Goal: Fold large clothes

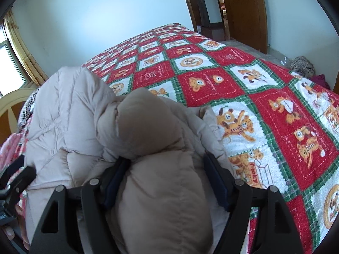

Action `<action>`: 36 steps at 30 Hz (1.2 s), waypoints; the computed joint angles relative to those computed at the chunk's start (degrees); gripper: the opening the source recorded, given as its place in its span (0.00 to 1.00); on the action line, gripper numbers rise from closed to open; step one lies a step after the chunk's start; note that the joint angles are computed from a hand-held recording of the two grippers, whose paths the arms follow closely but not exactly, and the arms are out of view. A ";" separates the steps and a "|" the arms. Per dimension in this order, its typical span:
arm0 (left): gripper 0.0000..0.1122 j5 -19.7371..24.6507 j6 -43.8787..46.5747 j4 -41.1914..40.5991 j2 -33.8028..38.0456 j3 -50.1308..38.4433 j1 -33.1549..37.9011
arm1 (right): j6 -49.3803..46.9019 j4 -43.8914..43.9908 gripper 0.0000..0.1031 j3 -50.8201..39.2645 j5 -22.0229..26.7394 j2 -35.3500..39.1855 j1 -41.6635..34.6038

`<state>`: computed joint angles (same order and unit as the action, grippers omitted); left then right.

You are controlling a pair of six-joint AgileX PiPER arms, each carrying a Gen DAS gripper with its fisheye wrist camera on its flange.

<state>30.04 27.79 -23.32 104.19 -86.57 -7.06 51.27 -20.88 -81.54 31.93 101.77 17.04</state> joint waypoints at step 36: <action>0.38 15.18 24.16 -27.65 -0.19 1.15 7.72 | -34.10 34.67 0.19 11.69 -15.25 -8.08 -4.50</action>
